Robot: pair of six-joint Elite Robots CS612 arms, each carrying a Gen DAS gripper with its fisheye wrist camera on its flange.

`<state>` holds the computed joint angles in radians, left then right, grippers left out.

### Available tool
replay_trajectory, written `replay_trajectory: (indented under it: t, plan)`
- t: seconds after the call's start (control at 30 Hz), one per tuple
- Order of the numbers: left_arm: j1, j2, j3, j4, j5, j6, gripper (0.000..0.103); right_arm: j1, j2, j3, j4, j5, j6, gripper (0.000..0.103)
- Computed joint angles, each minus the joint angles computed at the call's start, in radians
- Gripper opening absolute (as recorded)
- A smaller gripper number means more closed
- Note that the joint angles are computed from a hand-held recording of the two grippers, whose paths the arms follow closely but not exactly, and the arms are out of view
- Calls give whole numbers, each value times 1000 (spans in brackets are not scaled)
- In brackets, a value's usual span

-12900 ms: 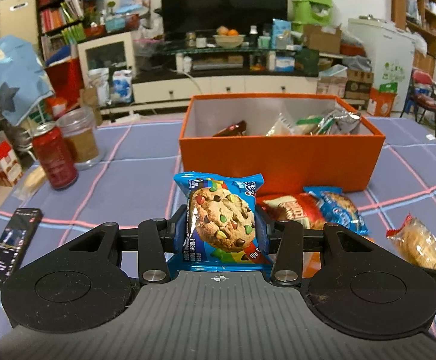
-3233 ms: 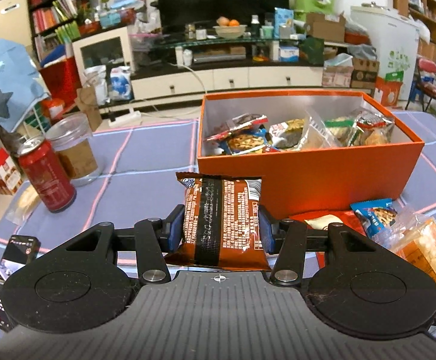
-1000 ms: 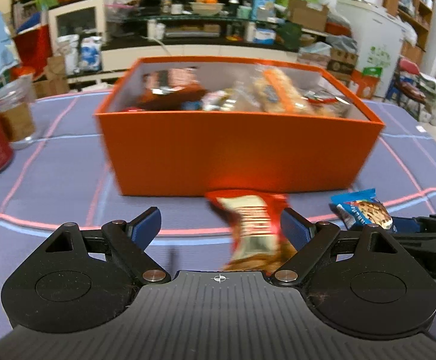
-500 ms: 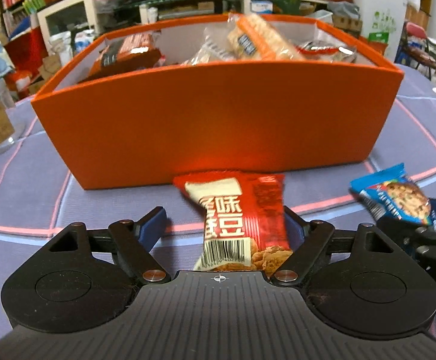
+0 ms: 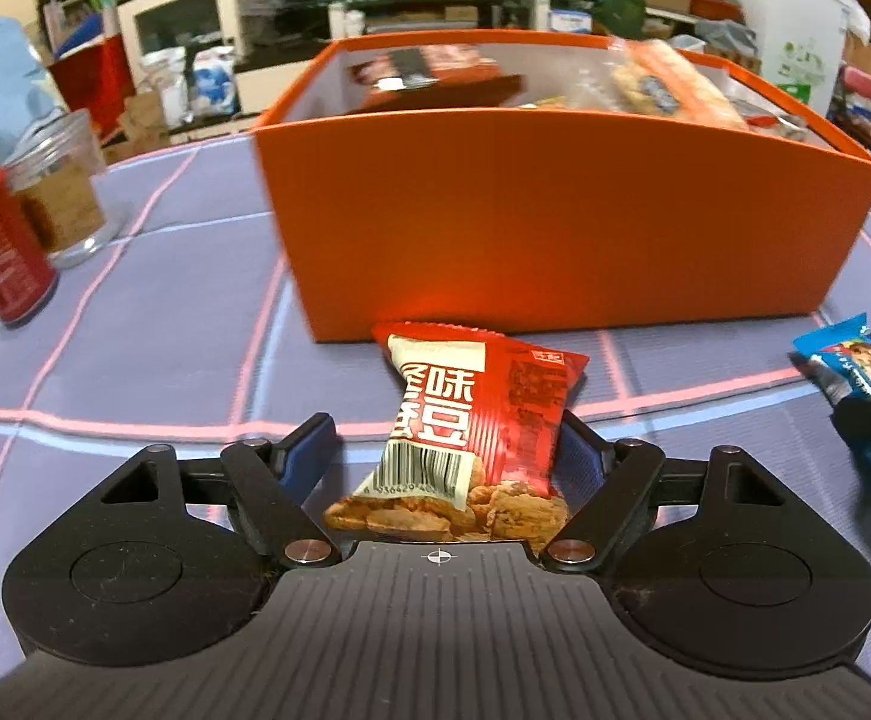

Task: Organize snacks
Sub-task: 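Carry red packet in left tool and blue cookie packet in right tool over orange box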

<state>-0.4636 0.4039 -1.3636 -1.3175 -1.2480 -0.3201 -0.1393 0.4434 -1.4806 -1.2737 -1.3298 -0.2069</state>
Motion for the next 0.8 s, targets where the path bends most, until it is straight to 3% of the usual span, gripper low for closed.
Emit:
replay_trajectory:
  t: [0.1, 0.23, 0.37, 0.57, 0.8]
  plan:
    - [8, 2, -6, 0, -13, -2, 58, 1, 0, 3, -6, 1, 2, 55]
    - [7, 0, -9, -2, -42, 19, 31, 6, -6, 9, 3, -5, -4, 53]
    - [8, -5, -21, 9, -75, 5, 23, -5, -19, 4, 61, 73, -8, 52]
    - [0, -5, -76, -50, -57, 7, 22, 0, -14, -54, -9, 131, -50, 52]
    - [-15, -35, -48, -198, 37, 75, 22, 12, -23, -58, -164, 137, -25, 52]
